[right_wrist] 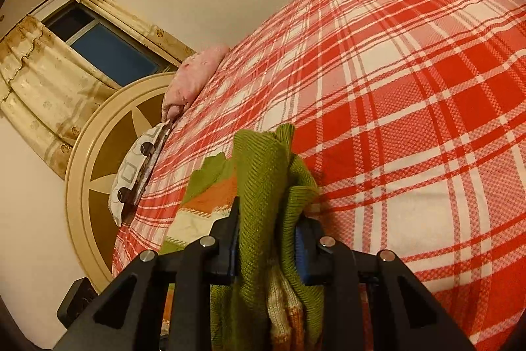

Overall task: Fold small clothes
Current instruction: 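Grasp the bundle with the left gripper while the right gripper holds it, then lift the bundle with both grippers and fold it in half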

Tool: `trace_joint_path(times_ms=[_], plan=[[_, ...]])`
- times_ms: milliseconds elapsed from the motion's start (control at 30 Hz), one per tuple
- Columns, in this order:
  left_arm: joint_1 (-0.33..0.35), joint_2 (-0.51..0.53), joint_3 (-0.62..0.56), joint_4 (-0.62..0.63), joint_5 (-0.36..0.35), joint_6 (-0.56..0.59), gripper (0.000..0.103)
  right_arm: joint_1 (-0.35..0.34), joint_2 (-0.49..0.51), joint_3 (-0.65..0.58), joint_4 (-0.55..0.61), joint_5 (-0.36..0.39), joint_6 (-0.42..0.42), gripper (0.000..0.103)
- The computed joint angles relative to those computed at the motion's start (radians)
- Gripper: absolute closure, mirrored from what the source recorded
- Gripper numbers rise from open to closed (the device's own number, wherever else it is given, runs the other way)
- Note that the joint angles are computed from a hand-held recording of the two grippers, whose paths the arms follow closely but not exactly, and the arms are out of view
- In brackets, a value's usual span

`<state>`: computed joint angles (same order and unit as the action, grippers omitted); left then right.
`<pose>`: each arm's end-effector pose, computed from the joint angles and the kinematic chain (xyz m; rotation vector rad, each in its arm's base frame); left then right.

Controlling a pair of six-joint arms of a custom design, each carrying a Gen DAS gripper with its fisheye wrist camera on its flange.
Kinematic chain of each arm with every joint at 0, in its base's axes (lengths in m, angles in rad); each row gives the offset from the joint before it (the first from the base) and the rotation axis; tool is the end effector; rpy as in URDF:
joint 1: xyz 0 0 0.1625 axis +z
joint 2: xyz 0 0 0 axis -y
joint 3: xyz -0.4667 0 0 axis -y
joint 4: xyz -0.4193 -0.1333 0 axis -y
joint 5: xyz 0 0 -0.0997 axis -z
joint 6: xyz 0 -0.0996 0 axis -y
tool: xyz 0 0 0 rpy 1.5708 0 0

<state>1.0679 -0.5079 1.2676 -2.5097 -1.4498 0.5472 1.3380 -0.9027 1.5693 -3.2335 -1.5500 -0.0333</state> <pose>-0.2715 -0.7951 0.0212 1.4923 2.6087 -0.2659 -0.0428 -0.7673 0.2992 -0.2507 -2.6565 1.4418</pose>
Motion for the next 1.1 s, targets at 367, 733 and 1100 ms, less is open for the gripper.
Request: trace_joint_path(times_ms=[367,733,1100], plan=[[-0.004,-0.042,0.038,-0.036,-0.013,0.006,0.070,0.021,-0.017,0.040,-0.044,-0.009,0.009,0.077],[0.008,-0.123,0.102,-0.107,-0.007,0.018,0.070,0.068,0.001,0.051,-0.070,0.011,0.025,0.077],[0.057,-0.232,0.176,-0.161,0.016,-0.006,0.071,0.169,0.103,-0.041,-0.013,-0.006,0.010,0.077]])
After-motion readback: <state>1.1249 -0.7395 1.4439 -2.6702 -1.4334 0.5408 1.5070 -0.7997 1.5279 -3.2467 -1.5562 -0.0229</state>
